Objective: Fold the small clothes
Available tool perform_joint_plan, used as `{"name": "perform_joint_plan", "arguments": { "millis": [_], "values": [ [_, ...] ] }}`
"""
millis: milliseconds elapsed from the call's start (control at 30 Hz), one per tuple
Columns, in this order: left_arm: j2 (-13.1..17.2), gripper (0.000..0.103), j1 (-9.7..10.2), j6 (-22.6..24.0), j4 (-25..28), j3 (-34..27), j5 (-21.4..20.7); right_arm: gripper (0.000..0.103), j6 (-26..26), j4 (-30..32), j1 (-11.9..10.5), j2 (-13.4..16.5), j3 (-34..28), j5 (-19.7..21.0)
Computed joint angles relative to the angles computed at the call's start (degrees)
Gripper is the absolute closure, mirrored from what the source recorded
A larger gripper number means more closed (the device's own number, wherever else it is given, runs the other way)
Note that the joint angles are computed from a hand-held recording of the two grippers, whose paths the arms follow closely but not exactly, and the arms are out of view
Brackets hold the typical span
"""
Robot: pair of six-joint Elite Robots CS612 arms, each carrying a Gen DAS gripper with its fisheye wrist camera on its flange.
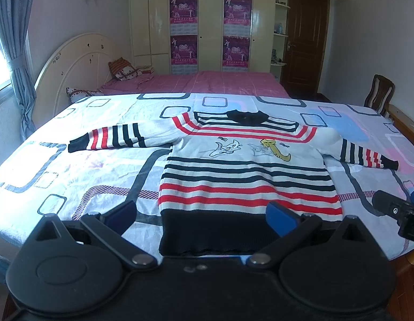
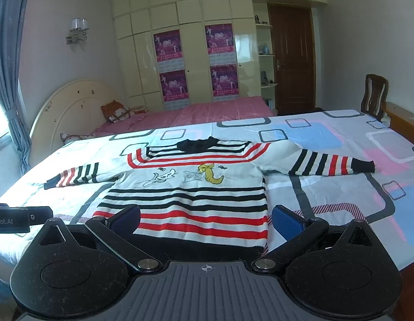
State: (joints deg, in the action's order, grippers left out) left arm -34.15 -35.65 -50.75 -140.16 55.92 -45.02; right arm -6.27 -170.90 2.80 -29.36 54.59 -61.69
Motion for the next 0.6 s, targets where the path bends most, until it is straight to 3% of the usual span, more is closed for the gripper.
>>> {"name": "perform_joint_plan", "arguments": {
  "millis": [600],
  "values": [
    [0.1,0.000,0.87,0.4,-0.4,0.1,-0.8,0.000,0.6,0.9,0.4,0.9,-1.7,-1.2]
  ]
}}
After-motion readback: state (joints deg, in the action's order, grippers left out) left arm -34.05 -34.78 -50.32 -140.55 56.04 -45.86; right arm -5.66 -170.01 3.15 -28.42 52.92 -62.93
